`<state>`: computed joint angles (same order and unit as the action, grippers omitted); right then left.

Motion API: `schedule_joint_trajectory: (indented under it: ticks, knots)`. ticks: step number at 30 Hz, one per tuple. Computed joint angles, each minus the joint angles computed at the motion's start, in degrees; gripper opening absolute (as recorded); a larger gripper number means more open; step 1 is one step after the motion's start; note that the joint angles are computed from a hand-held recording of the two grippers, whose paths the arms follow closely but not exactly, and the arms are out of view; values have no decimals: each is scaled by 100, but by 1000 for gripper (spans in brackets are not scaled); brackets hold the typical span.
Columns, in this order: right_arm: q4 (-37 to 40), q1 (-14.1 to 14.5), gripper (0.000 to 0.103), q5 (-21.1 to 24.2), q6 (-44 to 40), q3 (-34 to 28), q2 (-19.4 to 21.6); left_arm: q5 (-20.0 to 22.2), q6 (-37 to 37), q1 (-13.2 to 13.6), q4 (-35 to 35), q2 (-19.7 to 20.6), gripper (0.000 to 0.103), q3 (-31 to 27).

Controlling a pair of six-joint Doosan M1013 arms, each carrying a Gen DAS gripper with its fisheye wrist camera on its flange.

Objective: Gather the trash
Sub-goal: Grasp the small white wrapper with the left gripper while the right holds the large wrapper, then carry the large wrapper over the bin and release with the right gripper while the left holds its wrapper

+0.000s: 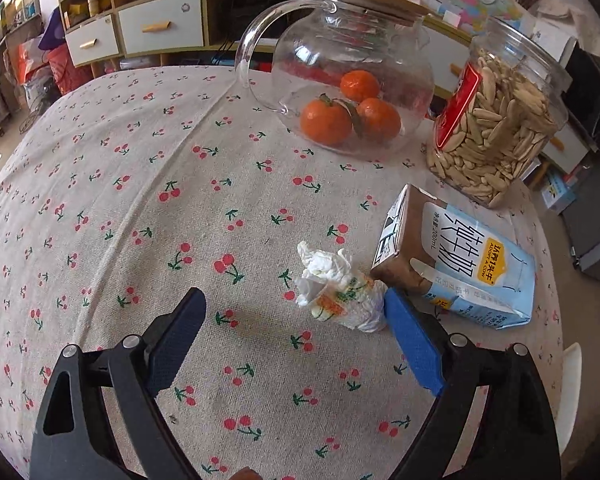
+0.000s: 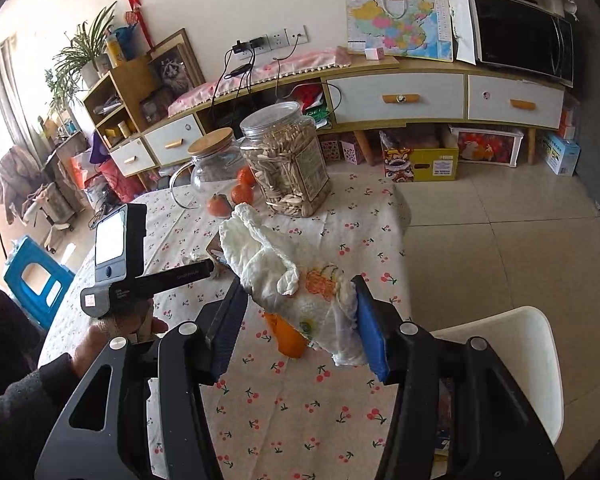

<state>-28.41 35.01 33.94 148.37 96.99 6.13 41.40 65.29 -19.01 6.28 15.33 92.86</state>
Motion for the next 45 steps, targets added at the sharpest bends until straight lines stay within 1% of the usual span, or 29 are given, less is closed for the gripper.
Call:
schedule_joint_trajectory:
  ticks: [1,2,3,4,5,6,7,8,12,15,20,22,26,29,32,35,39,42,45]
  knots:
    - [15,-4,50,9,-11,1,1,8,8,8,-97,39,84,-33]
    - [16,-12,50,14,-23,14,-11,-1,-115,-27,18,66,82,-53]
    - [-50,12,50,49,31,3,-6,-8,-222,-78,178,87,77,-70]
    - [-114,29,50,74,69,-6,2,26,-274,-133,304,112,74,-100]
    - [-155,40,50,91,82,-8,3,53,-331,-188,444,125,68,-118]
    - [-190,56,50,103,91,-17,12,39,-272,-222,453,125,55,-122]
    - [-202,67,50,110,83,-30,20,8,-126,-231,336,116,49,-122]
    - [-194,68,50,109,58,-37,22,-31,-12,-225,209,92,35,-108]
    - [-209,98,50,58,32,-37,17,-203,149,-108,-175,-111,35,59]
    - [-290,140,50,-14,66,-34,-4,-260,433,21,-472,-322,35,221]
    - [-523,278,50,-76,139,-61,-20,-356,447,138,-397,-826,35,609]
    - [-573,337,50,-91,137,-70,-19,-387,263,148,-156,-1028,35,756]
    - [-717,430,50,-43,184,-83,-14,-521,-693,-83,1149,-1381,35,991]
    - [-857,478,50,23,284,-61,-24,-638,-1237,-307,1947,-1618,35,1183]
    - [-1131,526,50,146,512,-20,-59,-746,-1650,-516,2551,-1785,35,1329]
    - [-1429,550,50,280,756,47,-128,-831,-1933,-708,2954,-1885,35,1408]
    - [-1791,553,50,473,1061,198,-263,-888,-2238,-960,3319,-1978,35,1471]
    - [-1989,547,50,615,1261,323,-375,-923,-2384,-1138,3457,-2006,35,1489]
    - [-2114,520,50,720,1447,457,-501,-981,-2355,-1278,3365,-1998,35,1473]
